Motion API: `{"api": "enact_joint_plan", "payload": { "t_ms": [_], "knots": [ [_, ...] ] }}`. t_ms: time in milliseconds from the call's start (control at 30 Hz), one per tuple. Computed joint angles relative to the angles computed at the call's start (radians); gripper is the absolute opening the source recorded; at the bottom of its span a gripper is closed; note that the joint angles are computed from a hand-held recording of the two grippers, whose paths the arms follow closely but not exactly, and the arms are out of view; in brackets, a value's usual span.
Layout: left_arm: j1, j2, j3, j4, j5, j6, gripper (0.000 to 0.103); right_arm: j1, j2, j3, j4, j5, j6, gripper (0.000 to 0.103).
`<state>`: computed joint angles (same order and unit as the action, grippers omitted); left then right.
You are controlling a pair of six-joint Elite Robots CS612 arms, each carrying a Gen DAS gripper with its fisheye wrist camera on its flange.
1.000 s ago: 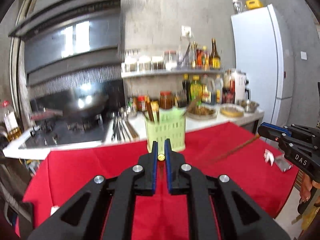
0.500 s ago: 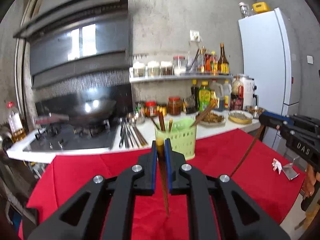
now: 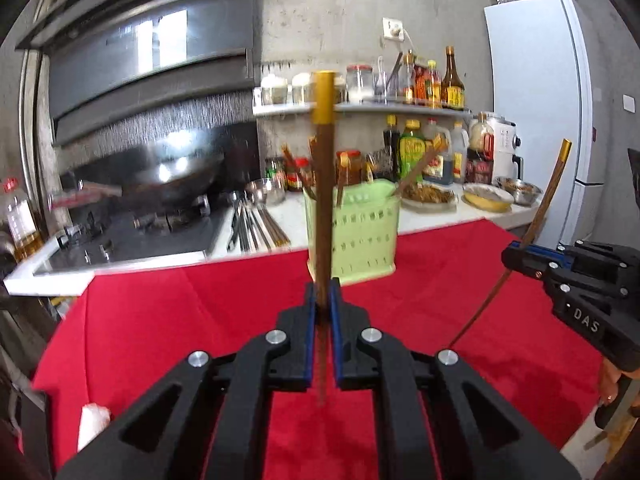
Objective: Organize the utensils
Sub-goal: 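Carry both chopsticks over the green holder and lower them in, then open both tools to release the chopsticks and pull back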
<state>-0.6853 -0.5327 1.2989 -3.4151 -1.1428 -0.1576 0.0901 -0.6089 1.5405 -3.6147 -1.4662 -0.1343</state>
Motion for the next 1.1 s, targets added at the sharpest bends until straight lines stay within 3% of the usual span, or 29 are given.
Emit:
{"api": "enact_joint_plan", "payload": {
  "t_ms": [133, 300, 633, 967, 1100],
  "knots": [
    [0.005, 0.019, -0.071, -0.033, -0.016, 0.038, 0.006, -0.009, -0.003, -0.036, -0.007, 0.025, 0.007, 0.007],
    [0.019, 0.07, -0.216, 0.006, -0.078, 0.074, 0.006, -0.019, 0.013, -0.115, 0.007, 0.062, 0.026, 0.007],
    [0.033, 0.185, -0.507, 0.039, -0.054, 0.154, 0.006, -0.018, 0.067, -0.304, 0.016, 0.035, 0.033, 0.007],
    [0.057, 0.292, -0.699, 0.223, -0.074, 0.12, 0.007, -0.015, 0.142, -0.449, 0.182, 0.018, 0.025, 0.007],
    [0.064, 0.307, -0.725, 0.278, -0.085, 0.106, 0.008, -0.011, 0.159, -0.475, 0.242, -0.008, 0.021, 0.014]
  ]
}}
